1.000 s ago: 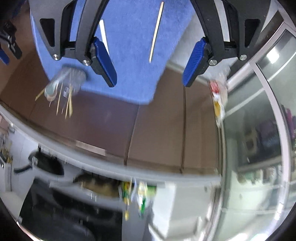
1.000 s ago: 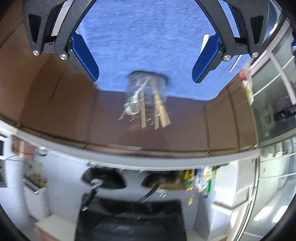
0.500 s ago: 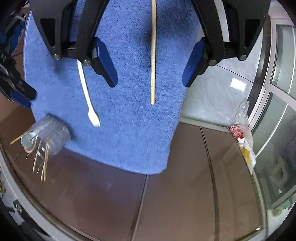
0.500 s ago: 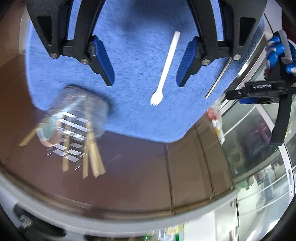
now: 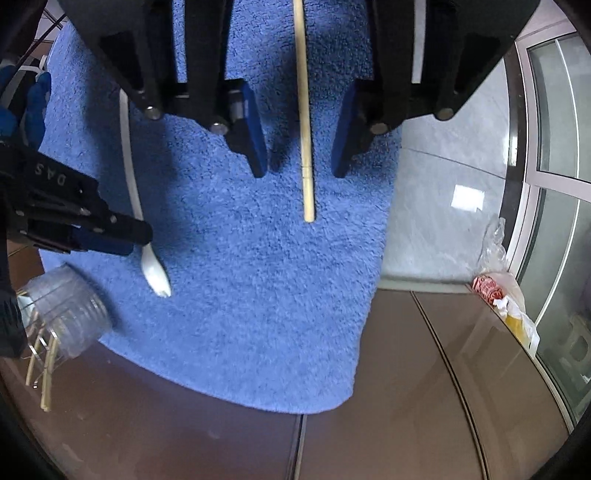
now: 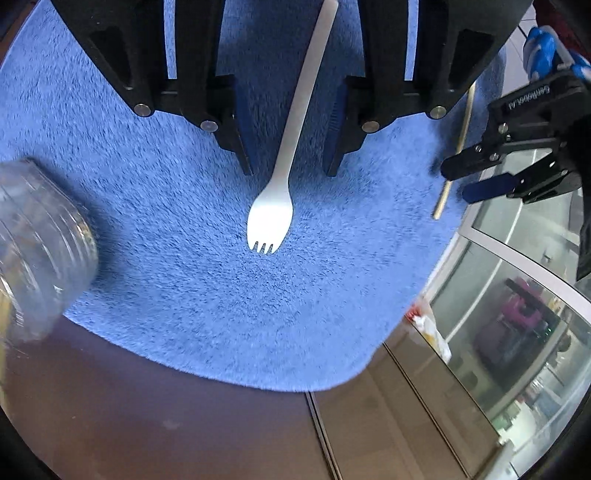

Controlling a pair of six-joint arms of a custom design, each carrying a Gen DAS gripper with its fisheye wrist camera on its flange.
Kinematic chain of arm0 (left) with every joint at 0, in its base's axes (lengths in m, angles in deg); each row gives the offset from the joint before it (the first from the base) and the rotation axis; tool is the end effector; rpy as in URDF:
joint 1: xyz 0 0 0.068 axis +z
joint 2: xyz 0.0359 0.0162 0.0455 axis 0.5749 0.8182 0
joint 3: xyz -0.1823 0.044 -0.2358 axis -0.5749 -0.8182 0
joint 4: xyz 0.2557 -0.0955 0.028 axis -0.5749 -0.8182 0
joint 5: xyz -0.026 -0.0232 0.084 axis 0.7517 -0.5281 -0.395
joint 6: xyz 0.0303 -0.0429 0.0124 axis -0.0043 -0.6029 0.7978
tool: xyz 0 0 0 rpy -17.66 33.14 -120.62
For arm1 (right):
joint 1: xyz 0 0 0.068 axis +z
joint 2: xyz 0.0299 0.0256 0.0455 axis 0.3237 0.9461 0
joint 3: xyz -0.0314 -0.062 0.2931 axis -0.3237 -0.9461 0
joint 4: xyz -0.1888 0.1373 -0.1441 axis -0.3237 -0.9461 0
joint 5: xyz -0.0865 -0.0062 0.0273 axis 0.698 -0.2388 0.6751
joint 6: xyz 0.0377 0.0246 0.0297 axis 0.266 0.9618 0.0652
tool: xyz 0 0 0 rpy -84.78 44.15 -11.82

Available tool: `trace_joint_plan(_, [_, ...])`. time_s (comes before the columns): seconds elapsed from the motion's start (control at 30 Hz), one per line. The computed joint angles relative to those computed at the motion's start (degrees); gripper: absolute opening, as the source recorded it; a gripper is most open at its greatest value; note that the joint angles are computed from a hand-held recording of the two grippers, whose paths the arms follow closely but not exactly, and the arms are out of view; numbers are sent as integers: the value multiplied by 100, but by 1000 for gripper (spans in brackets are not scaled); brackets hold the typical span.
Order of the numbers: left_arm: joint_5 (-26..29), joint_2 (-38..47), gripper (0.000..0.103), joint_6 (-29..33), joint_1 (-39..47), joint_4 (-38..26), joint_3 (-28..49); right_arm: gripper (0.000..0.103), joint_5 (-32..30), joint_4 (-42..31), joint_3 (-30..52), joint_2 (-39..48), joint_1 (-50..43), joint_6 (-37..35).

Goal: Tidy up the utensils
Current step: 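Grasp the last chopstick with the left tool while the right tool grasps the white fork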

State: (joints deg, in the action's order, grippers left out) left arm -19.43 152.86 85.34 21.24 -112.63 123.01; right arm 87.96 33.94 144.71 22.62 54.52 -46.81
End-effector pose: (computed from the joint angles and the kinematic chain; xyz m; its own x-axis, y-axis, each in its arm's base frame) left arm 0.3262 -0.0870 0.1900 -0.8678 0.4136 -0.2756 0.4582 0.8805 -0.1213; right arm 0.3256 0.2310 0.1714 -0.9556 0.1053 -0.2751 0.0608 0.9843 0.1656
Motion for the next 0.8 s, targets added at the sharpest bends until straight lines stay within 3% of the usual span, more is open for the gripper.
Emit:
trace_joint_plan(0.2, [-208, 224, 29, -66, -141, -48, 129, 27, 25, -448, 581, 454, 5, -16])
trace_joint_plan(0.33, [-483, 308, 20, -210, -241, -206, 274, 15, 122, -735, 880, 639, -6, -45])
trace_joint_plan(0.53, [-706, 376, 9, -443, -374, -405, 434, 10, 124, -876, 995, 675, -61, -28])
trace_joint_plan(0.8, [-592, -107, 5, -686, -329, -344, 121, 10, 206, -285, 1, -128, 22, 144])
